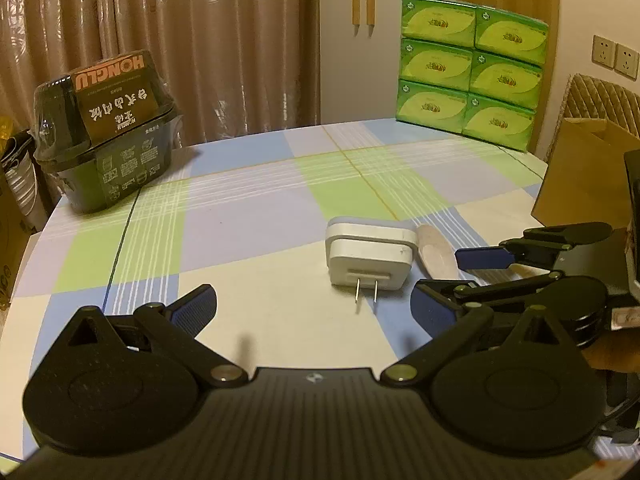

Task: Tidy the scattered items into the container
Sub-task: 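Grasp the white plug adapter with the left tool while the right tool grasps the white spoon, then lift the plug adapter and spoon and carry both tools over the cardboard box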

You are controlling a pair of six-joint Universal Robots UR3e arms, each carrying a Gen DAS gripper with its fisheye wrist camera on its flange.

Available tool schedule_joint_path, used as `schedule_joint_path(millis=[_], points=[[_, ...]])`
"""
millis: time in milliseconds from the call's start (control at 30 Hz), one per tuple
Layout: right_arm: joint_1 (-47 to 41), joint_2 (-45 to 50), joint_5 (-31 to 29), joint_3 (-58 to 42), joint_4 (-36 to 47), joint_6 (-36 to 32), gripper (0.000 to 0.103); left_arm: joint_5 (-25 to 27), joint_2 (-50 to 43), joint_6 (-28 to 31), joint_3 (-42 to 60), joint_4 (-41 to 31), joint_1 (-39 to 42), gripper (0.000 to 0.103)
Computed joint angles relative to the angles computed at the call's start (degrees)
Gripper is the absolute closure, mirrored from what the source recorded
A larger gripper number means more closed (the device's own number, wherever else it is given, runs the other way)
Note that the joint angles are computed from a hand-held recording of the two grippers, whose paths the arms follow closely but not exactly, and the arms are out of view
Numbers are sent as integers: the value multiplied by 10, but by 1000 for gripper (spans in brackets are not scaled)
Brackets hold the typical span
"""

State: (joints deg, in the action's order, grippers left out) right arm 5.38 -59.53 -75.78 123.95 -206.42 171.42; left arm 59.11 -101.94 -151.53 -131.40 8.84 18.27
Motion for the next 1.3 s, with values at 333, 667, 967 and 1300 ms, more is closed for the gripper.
schedule_joint_path(millis=[333, 667, 967, 1300], points=[[-7, -25, -15, 24, 8, 3, 74, -13, -37, 4, 5, 33, -11, 2], [-36, -86, -12, 81, 25, 7, 74, -19, -127, -76, 80, 87, -57, 15], [-41, -109, -11, 99, 25, 14, 74, 31, -179, -90, 140, 75, -99, 36], [-47, -148, -14, 124, 53, 19, 74, 8, -103, -54, 71, 18, -64, 43]])
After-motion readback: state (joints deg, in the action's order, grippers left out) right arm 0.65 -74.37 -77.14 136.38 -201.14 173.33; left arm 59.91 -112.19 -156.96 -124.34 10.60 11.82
